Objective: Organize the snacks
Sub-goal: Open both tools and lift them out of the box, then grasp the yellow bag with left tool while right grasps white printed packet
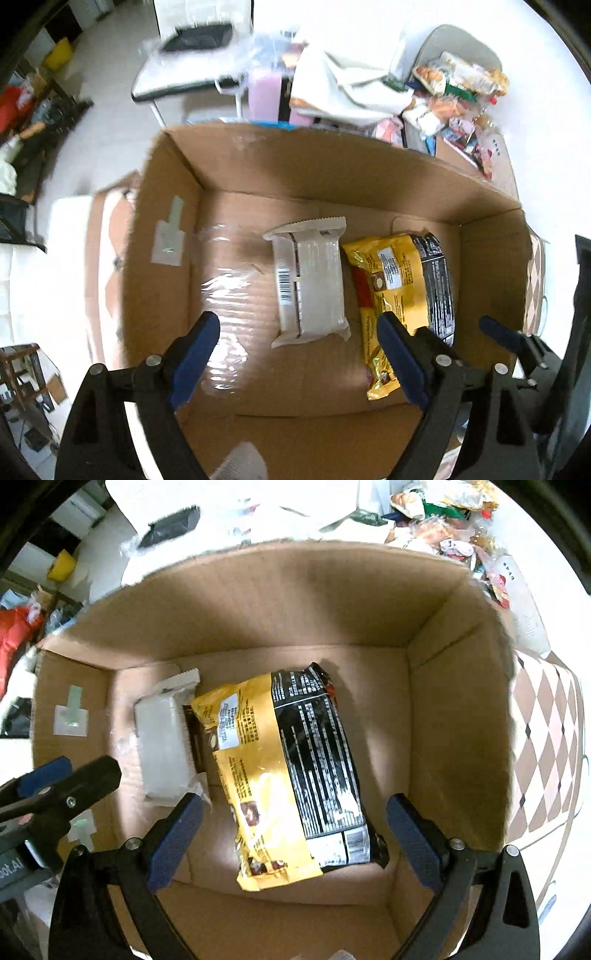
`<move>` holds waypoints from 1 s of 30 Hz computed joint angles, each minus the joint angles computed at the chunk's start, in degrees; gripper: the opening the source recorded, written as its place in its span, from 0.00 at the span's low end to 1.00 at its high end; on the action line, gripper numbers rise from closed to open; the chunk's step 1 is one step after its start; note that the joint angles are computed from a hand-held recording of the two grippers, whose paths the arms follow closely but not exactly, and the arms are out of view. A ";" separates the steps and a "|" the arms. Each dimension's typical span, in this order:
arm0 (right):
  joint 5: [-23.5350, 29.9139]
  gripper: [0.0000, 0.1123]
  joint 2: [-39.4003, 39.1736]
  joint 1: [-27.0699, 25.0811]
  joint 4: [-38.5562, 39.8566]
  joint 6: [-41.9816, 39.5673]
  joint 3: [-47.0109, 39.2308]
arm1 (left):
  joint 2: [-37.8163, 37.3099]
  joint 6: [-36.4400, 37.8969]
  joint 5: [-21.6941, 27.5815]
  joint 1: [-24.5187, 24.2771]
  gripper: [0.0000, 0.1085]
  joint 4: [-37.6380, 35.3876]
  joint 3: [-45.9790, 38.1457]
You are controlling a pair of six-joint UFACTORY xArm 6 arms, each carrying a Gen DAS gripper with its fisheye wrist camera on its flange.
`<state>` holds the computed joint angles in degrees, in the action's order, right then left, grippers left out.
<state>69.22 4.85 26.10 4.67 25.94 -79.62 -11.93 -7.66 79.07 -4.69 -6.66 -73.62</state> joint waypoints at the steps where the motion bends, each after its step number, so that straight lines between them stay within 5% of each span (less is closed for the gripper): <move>1: -0.89 0.90 -1.83 0.29 -0.99 0.73 1.58 | 0.20 -1.27 -2.27 -1.63 0.80 1.32 0.42; 10: -2.10 0.90 -14.25 4.41 -10.21 5.84 8.34 | -12.41 -5.32 -8.78 -5.03 0.80 8.44 8.33; 30: 7.37 0.90 -31.84 13.41 -15.80 13.92 9.34 | -28.96 -13.54 2.07 -13.00 0.80 14.89 7.79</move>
<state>76.59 -26.99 39.51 -11.12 39.86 -70.28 -40.90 -21.21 81.14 -17.69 8.23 -65.83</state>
